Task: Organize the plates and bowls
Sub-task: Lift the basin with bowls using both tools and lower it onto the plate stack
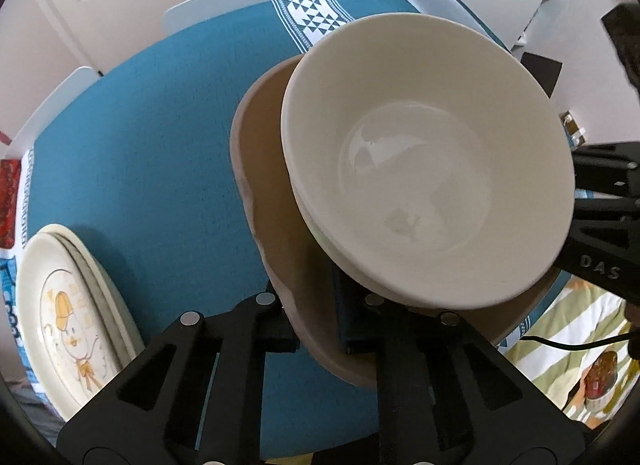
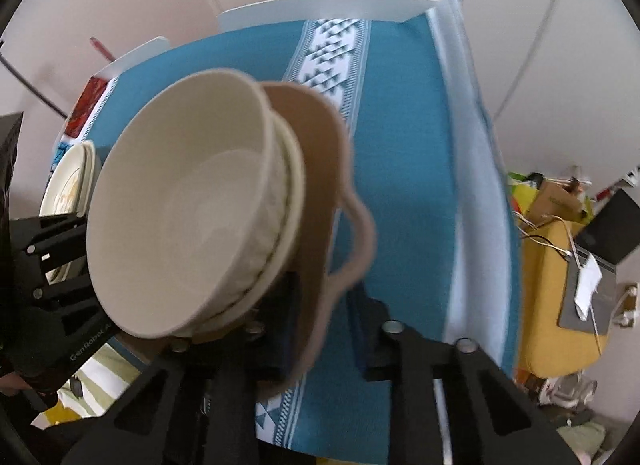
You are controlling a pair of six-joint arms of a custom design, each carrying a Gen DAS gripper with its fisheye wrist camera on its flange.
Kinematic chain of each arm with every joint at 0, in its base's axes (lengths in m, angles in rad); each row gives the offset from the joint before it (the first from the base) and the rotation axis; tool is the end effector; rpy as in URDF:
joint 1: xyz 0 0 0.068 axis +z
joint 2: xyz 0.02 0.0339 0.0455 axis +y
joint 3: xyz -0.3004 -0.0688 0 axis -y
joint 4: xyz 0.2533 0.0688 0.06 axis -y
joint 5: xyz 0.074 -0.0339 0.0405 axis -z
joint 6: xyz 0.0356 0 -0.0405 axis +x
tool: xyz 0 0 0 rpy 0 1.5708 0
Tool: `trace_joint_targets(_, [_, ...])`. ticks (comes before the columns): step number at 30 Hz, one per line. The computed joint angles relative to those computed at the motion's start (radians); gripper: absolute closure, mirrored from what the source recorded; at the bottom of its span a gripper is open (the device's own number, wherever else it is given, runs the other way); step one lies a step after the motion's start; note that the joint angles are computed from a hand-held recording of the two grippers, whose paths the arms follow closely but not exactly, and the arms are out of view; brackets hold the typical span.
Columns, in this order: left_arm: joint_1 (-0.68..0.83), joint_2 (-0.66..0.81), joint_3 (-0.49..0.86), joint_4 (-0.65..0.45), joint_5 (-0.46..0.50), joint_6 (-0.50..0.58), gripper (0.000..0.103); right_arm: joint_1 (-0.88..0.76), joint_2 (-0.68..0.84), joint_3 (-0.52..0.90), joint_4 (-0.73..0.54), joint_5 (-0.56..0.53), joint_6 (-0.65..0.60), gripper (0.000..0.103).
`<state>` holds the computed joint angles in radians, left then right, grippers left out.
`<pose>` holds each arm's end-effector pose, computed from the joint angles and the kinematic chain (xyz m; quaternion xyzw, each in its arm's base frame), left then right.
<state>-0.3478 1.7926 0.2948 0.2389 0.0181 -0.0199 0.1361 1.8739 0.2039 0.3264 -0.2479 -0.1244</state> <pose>0.1860 -0.0681 0.0540 0.1626 0.9743 -0.0372 0.1511 0.1660 0.0315 0.0365 -0.1420 0.9758 0.1235 0.1118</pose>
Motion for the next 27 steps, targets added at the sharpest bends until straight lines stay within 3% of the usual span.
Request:
trace_joint_targets(2, [-0.005,0.000,-0.006,0.013,-0.004,-0.005,0.093,-0.008,0.054,0.006,0.026,-0.051,-0.009,0.091])
trace_joint_targets(10, [-0.027,-0.034,-0.024,0.025,-0.037,-0.026,0.093,-0.012,0.018,-0.054,0.117,-0.061,0.011,0.091])
trace_joint_targets(14, [-0.036,-0.090,-0.029,-0.010,-0.051,-0.038,0.094,-0.005,-0.022,-0.056,0.102,-0.051,0.008,0.091])
trace_joint_targets(19, [-0.023,-0.221,-0.017,-0.116,-0.068,-0.040,0.094,0.031,-0.137,-0.041,0.002,-0.039,0.025,0.091])
trace_joint_targets(27, [0.075,-0.543,0.020,-0.395,-0.068,0.000,0.094,0.171,-0.468,0.039,-0.315,0.020,0.082,0.091])
